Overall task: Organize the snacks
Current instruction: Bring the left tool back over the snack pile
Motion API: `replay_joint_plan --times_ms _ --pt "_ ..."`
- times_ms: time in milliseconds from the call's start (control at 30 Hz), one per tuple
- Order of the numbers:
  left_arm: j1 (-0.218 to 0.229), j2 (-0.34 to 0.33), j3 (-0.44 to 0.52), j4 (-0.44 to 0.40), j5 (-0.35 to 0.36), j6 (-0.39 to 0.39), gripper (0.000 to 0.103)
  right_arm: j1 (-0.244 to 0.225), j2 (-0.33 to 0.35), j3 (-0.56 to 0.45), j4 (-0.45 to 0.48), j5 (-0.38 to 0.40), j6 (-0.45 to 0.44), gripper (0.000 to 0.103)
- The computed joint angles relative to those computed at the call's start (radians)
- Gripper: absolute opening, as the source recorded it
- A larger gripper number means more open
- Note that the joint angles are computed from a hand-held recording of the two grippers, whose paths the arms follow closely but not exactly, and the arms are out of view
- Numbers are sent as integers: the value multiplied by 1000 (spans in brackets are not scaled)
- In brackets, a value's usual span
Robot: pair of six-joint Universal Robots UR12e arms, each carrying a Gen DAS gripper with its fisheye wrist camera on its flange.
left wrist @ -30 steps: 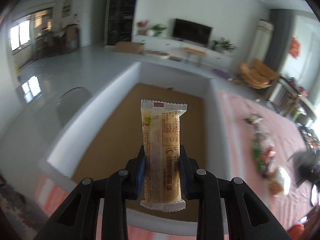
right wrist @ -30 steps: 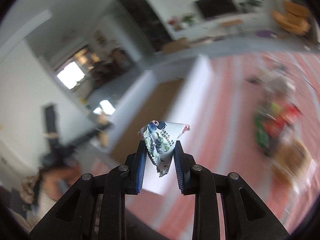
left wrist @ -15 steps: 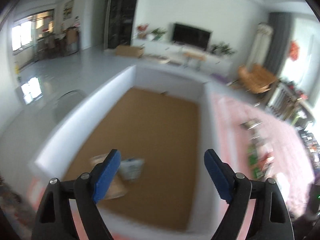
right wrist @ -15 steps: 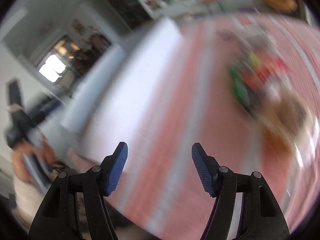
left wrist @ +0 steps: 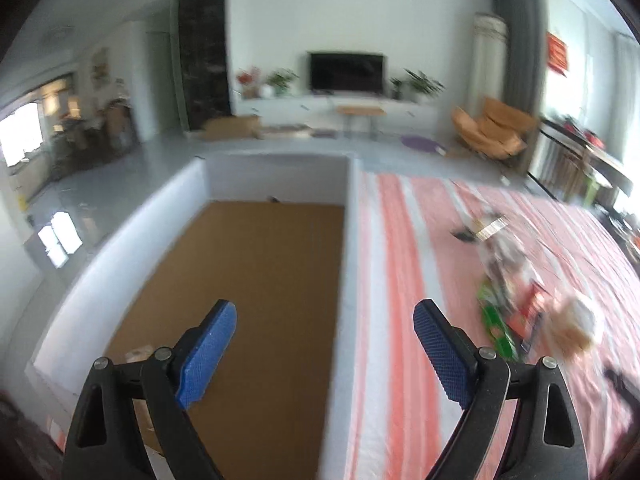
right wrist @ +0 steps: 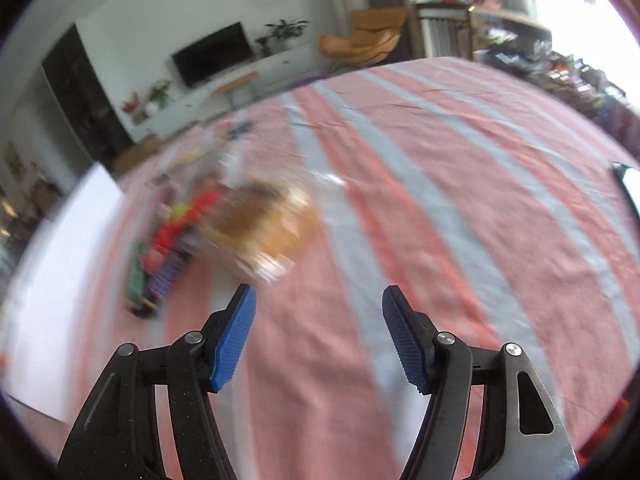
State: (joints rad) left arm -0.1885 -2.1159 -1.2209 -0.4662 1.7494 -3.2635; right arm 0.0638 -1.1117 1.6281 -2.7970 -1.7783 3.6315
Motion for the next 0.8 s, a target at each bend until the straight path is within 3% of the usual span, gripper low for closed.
replay_joint_plan --times_ms 67,167,200,267,667,733,800 --pt "-7 -10 0 21 72 14 90 -15 -6 1 47 11 85 69" --pt "4 -12 16 -105 -5 -4 90 -4 7 -25 90 -126 120 69" --pt "5 -11 18 -124 -15 3 90 -5 9 -33 107 -139 128 70" --pt "-10 -11 13 -113 39 45 90 -17 7 -27 130 -127 149 71" --pt "-59 5 -10 -125 47 86 90 4 12 -39 203 -200 87 81" --pt "-70 0 -1 -119 79 103 90 2 10 -34 198 -196 86 81" --pt "-86 -2 -9 -54 149 111 90 1 11 -33 186 -190 88 82"
